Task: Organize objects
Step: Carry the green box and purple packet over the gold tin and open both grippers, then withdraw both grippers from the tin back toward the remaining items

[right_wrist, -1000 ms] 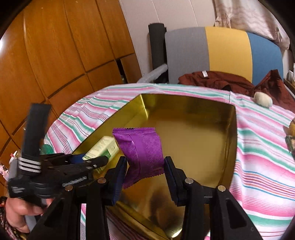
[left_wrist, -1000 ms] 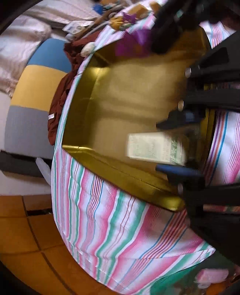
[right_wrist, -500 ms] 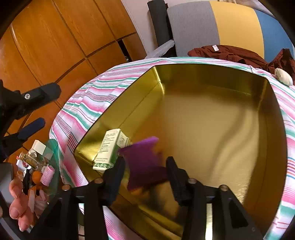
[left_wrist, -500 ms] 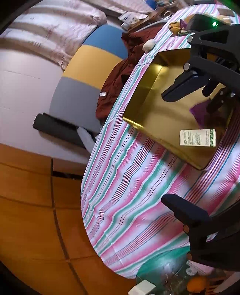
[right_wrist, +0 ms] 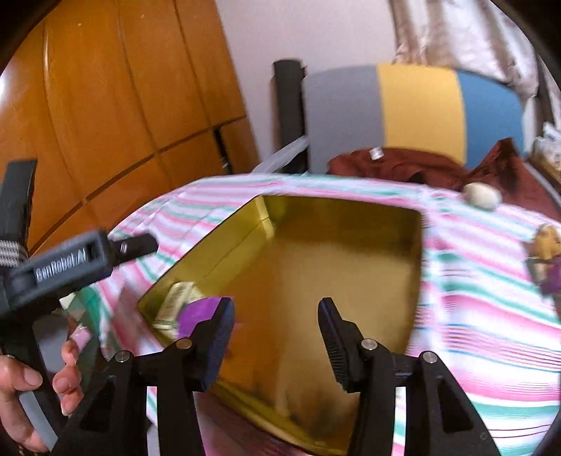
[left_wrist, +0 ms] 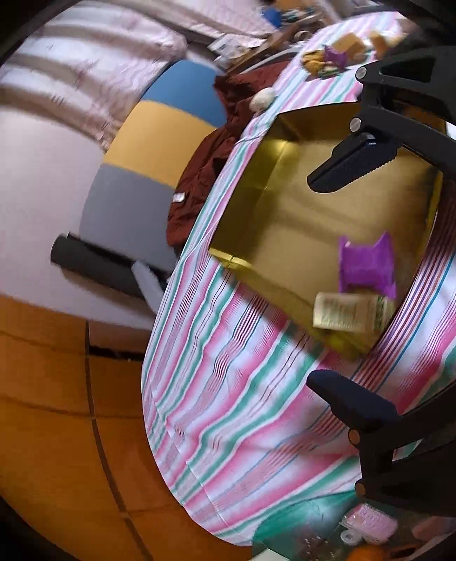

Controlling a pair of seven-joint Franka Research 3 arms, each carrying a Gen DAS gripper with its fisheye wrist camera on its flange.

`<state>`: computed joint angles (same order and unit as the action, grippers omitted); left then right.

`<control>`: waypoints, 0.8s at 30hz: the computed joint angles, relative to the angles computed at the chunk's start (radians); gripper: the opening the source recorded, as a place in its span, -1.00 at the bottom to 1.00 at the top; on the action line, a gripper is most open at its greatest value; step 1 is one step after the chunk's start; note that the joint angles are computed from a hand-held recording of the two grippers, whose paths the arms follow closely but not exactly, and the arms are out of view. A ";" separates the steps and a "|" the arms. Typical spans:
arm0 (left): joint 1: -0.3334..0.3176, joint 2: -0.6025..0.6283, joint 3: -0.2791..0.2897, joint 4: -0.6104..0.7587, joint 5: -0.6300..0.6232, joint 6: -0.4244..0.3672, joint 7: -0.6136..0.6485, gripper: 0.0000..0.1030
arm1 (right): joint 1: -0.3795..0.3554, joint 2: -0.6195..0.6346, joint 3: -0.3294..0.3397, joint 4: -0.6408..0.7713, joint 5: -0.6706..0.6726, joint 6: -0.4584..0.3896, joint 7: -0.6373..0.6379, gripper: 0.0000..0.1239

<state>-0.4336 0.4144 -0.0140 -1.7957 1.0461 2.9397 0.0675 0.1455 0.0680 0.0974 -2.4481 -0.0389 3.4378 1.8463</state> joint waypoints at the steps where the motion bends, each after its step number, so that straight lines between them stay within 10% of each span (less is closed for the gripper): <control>1: 0.005 0.009 -0.019 0.007 -0.016 -0.005 0.041 0.97 | 0.016 -0.012 -0.015 -0.010 0.048 -0.002 -0.035 -0.19; 24: 0.011 0.110 -0.236 0.035 -0.419 0.136 0.708 1.00 | -0.104 -0.141 0.004 -0.142 1.153 0.018 -0.874 -0.19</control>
